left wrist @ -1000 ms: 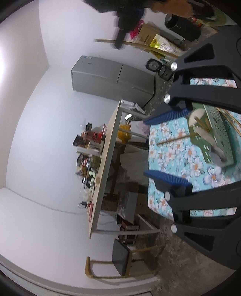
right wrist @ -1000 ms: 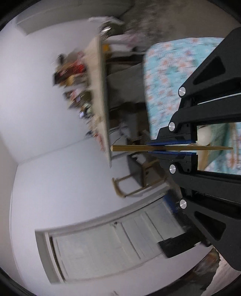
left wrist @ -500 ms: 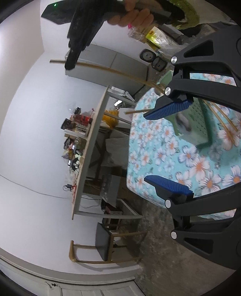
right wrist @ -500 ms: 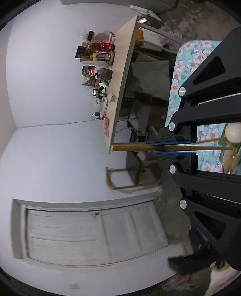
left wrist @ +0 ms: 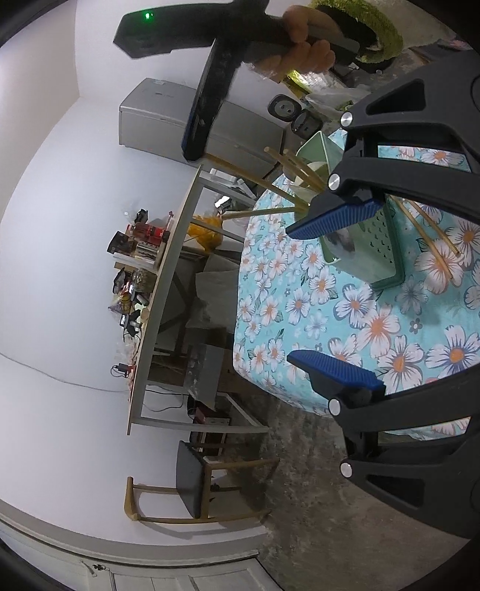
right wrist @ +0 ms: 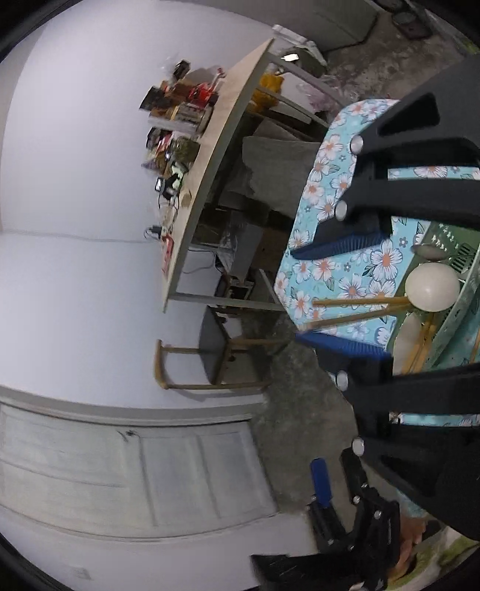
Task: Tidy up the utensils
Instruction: 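Lower the chopsticks into the green holder and open both tools, then move both tools back to the last two chopsticks on the cloth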
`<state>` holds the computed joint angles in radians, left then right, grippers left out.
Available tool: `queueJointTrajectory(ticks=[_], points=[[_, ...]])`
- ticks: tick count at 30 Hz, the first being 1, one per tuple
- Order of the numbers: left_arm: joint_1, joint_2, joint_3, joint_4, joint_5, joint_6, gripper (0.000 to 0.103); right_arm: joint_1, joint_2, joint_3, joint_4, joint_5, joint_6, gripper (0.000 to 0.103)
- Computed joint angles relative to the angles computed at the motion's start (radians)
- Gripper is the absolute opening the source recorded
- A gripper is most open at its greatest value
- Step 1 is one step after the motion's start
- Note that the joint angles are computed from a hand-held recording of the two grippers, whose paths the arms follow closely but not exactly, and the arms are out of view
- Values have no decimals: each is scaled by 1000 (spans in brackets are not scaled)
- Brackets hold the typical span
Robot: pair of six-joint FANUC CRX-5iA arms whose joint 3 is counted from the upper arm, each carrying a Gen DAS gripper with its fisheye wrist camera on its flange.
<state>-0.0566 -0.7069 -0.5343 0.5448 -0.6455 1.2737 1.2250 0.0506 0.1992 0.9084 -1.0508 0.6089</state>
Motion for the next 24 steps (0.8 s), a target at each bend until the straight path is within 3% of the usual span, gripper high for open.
queueJointTrajectory(ticks=[7, 16, 20, 24], points=[[-13, 1, -10, 3, -1, -18, 60, -4, -156, -163, 24, 48, -272, 47], [-59, 24, -51, 96, -66, -189, 63, 63, -410, -491, 73, 44, -732, 47], [-129, 73, -58, 118, -129, -267, 63, 89, -493, -629, -5, 63, -939, 47], [-236, 143, -29, 33, -143, -304, 62, 107, -542, -730, -82, 90, -1096, 47]])
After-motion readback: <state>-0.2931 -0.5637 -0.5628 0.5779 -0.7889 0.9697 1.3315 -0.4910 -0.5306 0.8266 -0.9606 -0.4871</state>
